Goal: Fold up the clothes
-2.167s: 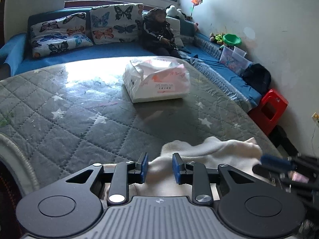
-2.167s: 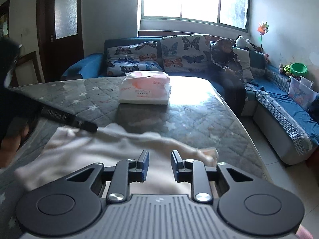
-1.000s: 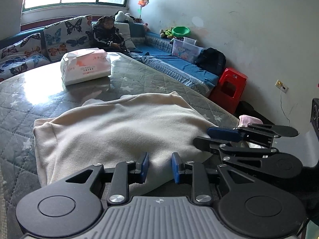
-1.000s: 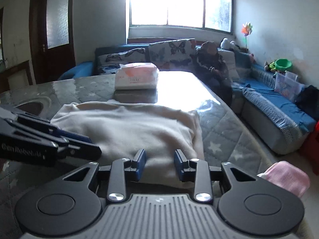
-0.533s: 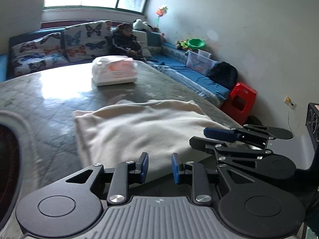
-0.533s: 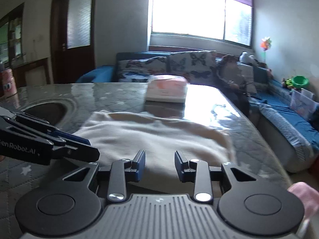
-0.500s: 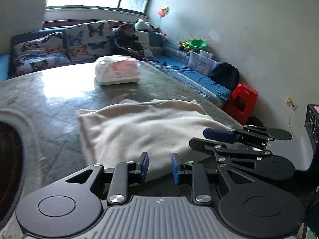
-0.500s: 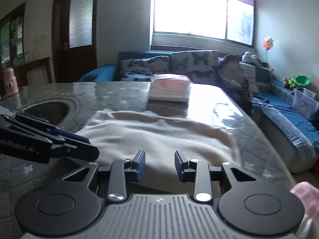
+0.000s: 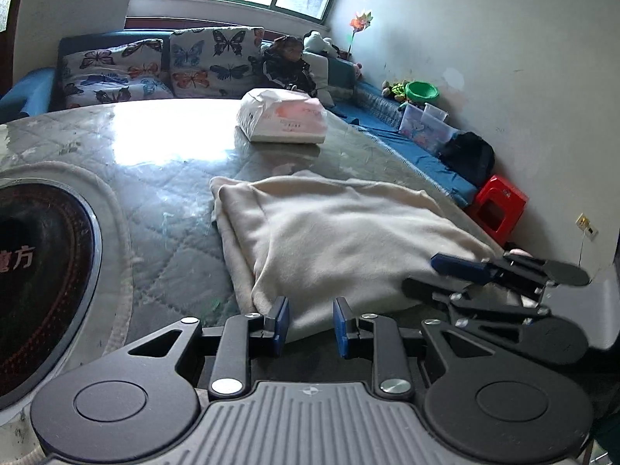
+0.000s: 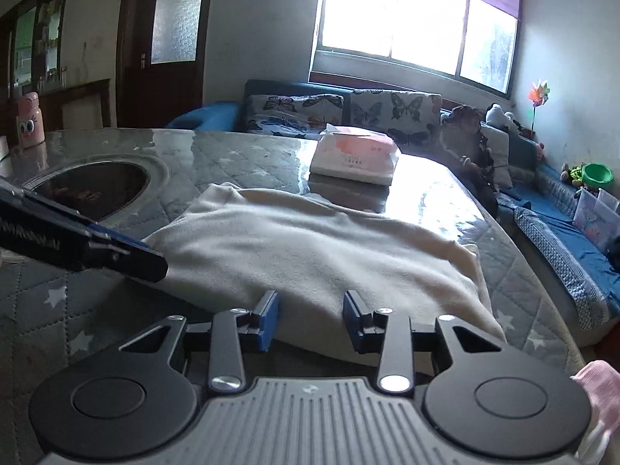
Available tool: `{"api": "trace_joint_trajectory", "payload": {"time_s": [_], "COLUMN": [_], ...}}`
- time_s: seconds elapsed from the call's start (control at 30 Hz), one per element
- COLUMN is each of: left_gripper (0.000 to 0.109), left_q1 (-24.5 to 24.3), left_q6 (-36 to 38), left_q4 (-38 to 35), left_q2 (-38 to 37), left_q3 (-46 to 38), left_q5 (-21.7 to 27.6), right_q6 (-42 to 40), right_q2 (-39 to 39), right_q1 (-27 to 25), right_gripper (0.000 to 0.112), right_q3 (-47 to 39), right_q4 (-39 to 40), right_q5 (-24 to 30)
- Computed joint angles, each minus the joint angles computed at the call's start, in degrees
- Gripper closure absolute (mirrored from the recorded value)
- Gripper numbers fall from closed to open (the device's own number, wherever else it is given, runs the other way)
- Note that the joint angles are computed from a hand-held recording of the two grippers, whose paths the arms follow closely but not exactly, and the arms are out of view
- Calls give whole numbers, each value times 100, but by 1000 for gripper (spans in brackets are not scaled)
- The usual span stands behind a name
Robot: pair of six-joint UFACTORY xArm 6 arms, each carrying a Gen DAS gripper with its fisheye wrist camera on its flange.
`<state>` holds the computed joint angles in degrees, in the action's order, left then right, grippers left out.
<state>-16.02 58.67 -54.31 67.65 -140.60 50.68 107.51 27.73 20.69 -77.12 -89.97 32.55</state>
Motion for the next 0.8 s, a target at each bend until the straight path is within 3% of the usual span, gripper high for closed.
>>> {"api": "trace_joint_trajectory", "payload": {"time_s": [0.23, 0.3, 0.4, 0.5, 0.8], "left_gripper": [79, 77, 69, 60, 35], "left_q1": [69, 103, 158, 218, 415], "left_q6": [284, 255, 221, 237, 551], "left_q4": [-225, -169, -71, -12, -170], "left_q2": [-693, -838, -1062, -1267, -1805], "left_q3": [1029, 1257, 1623, 1970, 2915], "left_q5": [-275, -346, -501, -710, -1553], "right_q6": [51, 97, 43, -16, -168], "right_q2": [-162, -142, -97, -70, 155], "right_q1": [126, 145, 227, 305, 455], "right_gripper": [54, 53, 50, 39, 30], "right_q3": [91, 97, 92, 61, -253], "right_q4": [137, 256, 435, 535, 813], "right_q5": [-2, -79, -77, -66, -140]}}
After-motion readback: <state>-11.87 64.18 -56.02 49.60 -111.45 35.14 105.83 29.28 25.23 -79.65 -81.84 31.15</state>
